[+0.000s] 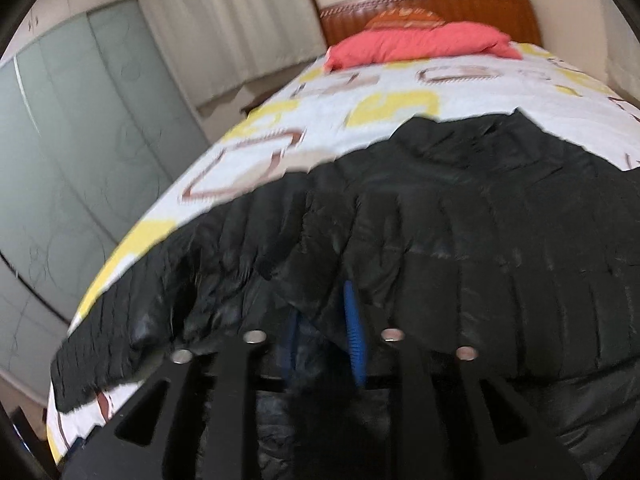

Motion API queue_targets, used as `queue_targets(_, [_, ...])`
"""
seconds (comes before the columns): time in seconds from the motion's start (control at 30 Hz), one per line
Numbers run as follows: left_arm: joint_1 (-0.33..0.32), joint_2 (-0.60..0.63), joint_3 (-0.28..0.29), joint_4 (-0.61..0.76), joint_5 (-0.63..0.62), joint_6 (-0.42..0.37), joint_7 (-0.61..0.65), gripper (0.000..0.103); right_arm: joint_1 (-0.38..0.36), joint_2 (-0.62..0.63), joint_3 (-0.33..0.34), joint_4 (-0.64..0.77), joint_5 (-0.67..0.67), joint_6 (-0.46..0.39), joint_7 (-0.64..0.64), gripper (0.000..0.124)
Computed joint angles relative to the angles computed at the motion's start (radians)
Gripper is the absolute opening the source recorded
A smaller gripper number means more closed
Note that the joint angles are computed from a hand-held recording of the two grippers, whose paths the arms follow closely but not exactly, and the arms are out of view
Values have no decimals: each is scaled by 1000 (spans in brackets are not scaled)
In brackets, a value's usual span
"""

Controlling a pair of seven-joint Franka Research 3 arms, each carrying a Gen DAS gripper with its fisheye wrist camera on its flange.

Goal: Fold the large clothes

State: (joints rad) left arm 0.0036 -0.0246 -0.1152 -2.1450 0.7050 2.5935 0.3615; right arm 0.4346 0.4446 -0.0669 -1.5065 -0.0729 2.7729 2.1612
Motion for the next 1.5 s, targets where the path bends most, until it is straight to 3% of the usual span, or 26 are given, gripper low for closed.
queue_targets(0.03, [0, 1, 0, 1, 1, -1, 0, 100, -8, 2, 16, -2, 14, 6, -19, 72])
queue_targets(0.07, [0, 3, 1, 2, 0, 1, 2, 100, -10, -2, 22, -10, 21, 16, -28, 77])
queue_targets(0.23, [0, 3, 2, 0, -2, 5, 2, 101, -15, -108, 23, -148, 31, 111, -70, 77])
queue_targets(0.3, [-1, 3, 1, 1, 3, 2, -2, 101, 3, -183, -32, -240, -24, 157, -16, 77])
queue_targets(0.37, [-1, 3, 2, 1, 4, 1, -2, 101, 33, -264, -127, -332, -173, 177, 124, 75])
queue_targets(0.43, [-1, 3, 2, 1, 3, 2, -2, 101, 41, -355, -227, -408, -397, 116, 316, 64])
queue_targets(0.5, [-1, 4, 2, 2, 5, 0, -2, 101, 3, -410, -255, -454, -502, 47, 424, 56])
queue_targets(0.6, [-1, 8, 1, 6, 10, -4, -4, 101, -74, -443, -266, -494, -566, -63, 503, 56])
queue_targets(0.67, [-2, 10, 1, 9, 13, -8, -6, 101, -111, -435, -255, -509, -544, -91, 482, 56])
queue_targets(0.77, [-4, 13, 2, 13, 16, -14, -6, 101, -167, -372, -194, -512, -384, -93, 320, 56])
queue_targets(0.93, [-7, 19, 2, 21, 16, -21, -4, 101, -170, -349, -140, -435, -517, -224, 349, 56])
queue_targets(1.07, [-8, 22, 4, 24, 21, -25, -4, 101, -194, -372, -95, -443, -643, -208, 478, 57])
queue_targets(1.1, [-8, 22, 4, 25, 20, -25, -4, 101, -209, -358, -81, -443, -630, -173, 457, 57])
queue_targets(1.17, [-8, 22, 4, 24, 19, -24, -4, 101, -262, -292, -34, -401, -474, -182, 317, 60])
queue_targets(1.2, [-8, 21, 5, 23, 18, -22, -3, 101, -260, -284, -41, -397, -470, -172, 307, 60])
queue_targets(1.27, [-8, 20, 5, 22, 19, -19, -5, 101, -260, -301, -37, -398, -466, -186, 322, 60])
queue_targets(1.4, [-8, 20, 5, 20, 18, -17, -6, 101, -262, -355, -22, -453, -537, -117, 404, 60])
queue_targets(1.5, [-5, 15, 7, 13, 1, 0, 2, 101, -262, -316, 5, -431, -510, -156, 359, 61])
